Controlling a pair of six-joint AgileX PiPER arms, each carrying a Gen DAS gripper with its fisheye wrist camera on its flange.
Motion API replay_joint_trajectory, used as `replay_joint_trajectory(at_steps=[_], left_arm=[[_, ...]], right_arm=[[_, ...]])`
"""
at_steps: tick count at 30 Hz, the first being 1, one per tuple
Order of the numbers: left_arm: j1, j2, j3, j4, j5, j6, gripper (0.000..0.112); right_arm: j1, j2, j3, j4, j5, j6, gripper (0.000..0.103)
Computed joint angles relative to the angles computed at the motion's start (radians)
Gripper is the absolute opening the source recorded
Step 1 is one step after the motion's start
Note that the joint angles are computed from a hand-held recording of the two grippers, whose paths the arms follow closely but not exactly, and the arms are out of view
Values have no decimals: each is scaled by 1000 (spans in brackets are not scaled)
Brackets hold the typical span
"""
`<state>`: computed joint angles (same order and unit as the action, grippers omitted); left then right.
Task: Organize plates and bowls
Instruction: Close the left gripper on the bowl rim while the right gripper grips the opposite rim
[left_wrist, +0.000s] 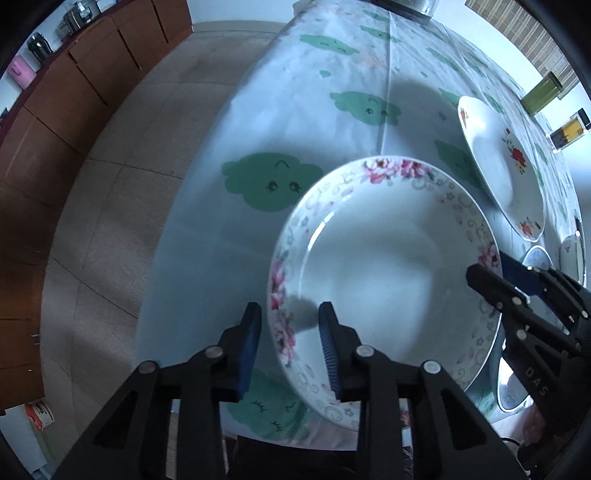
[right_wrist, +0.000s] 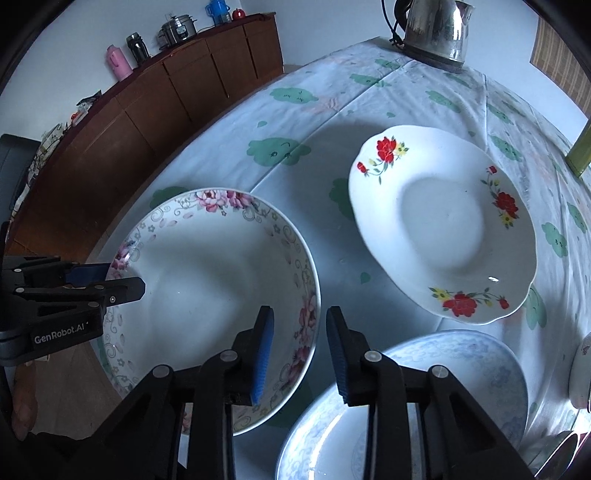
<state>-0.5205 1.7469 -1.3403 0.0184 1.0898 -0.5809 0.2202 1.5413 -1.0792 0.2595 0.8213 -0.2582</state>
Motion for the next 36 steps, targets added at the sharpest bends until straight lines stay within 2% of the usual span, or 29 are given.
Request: replay_joint_trajectory(at_steps=[2,15,19,26,36], left_arm=[[-1,9,-9,-7,-4,10,28],[-19,-11,15,11,-10,-1,28],[-45,-3,-6,44,16,-25,22],[-77,-12,-44,89,53,-61,22],[-110,-29,-65,115,81,-108,22]], right_arm=[[5,9,-7,-1,8,-1,26],[0,30,-27,13,30,-25,23],[-1,30,-26,11,26,-11,21],[-10,10,-31,18,34,-2,21],[-22,-25,-51,15,88,13,21]])
